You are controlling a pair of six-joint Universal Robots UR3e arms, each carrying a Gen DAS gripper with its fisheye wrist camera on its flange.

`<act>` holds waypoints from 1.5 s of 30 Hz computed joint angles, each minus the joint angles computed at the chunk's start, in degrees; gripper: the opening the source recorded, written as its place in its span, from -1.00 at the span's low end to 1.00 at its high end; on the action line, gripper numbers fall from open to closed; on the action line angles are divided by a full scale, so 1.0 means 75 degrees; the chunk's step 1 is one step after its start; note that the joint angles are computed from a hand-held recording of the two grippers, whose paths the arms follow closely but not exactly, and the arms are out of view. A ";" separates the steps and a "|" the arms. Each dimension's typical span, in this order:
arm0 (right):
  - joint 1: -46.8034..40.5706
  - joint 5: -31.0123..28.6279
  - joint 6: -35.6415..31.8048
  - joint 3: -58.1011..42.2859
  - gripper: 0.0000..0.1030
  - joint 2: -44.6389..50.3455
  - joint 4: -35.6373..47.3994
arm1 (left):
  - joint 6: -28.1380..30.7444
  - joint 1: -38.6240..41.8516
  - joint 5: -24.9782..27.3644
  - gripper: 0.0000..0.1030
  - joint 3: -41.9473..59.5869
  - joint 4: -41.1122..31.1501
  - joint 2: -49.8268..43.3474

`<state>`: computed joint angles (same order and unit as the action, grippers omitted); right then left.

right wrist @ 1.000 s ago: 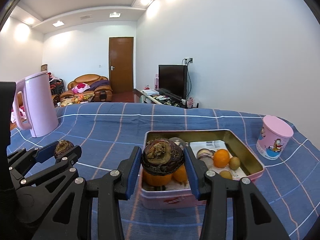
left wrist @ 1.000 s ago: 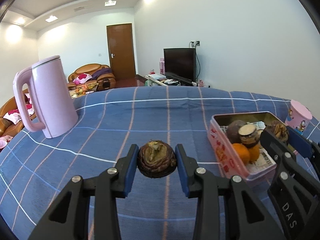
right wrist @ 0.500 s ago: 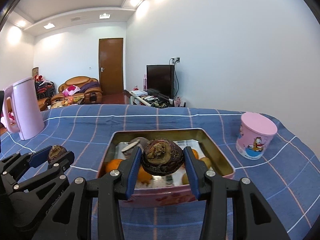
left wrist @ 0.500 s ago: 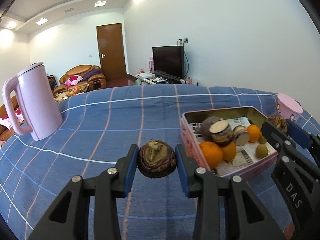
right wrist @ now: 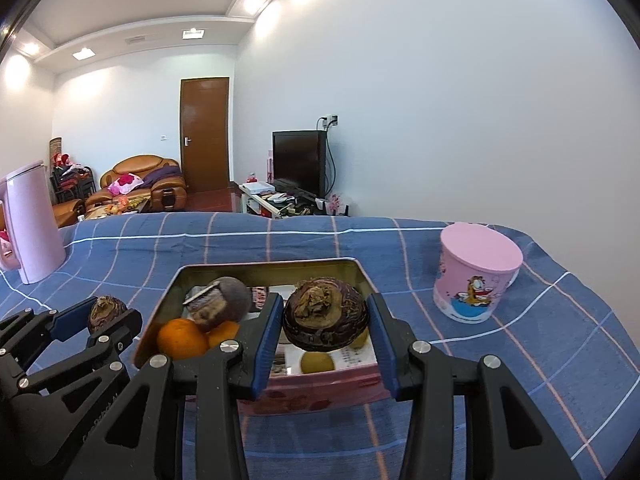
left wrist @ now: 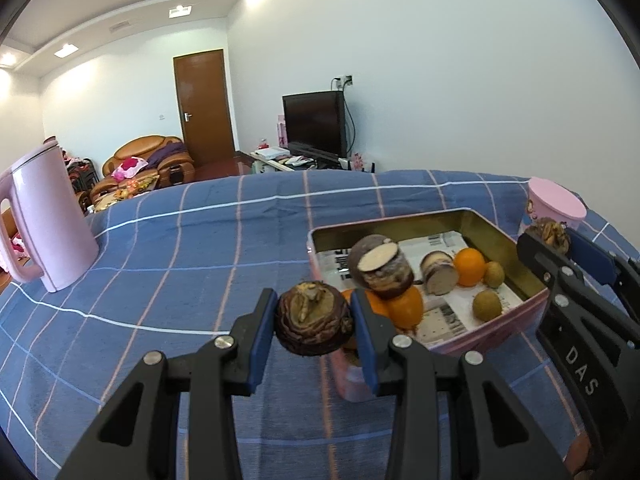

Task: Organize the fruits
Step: 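Carry both taro roots over the pink tin and lower them in, then open both tools to release the taro roots into the tin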

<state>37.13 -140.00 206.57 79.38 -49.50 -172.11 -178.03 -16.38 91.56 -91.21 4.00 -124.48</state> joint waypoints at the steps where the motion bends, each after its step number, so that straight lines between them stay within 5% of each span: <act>1: -0.0043 0.0006 -0.0008 0.0152 -0.12 -0.0084 -0.0078 | -0.0011 -0.0029 -0.0008 -0.23 0.0046 -0.0023 -0.0022; 23: -0.0554 -0.0205 0.0154 0.1096 -0.12 -0.0642 -0.0336 | -0.0206 -0.0677 -0.0151 -0.23 0.1868 -0.0850 -0.1004; 45: -0.1026 0.0052 -0.0399 -0.1550 -0.11 0.0831 0.0648 | -0.0680 -0.0344 -0.0482 -0.23 0.3997 -0.1924 -0.2081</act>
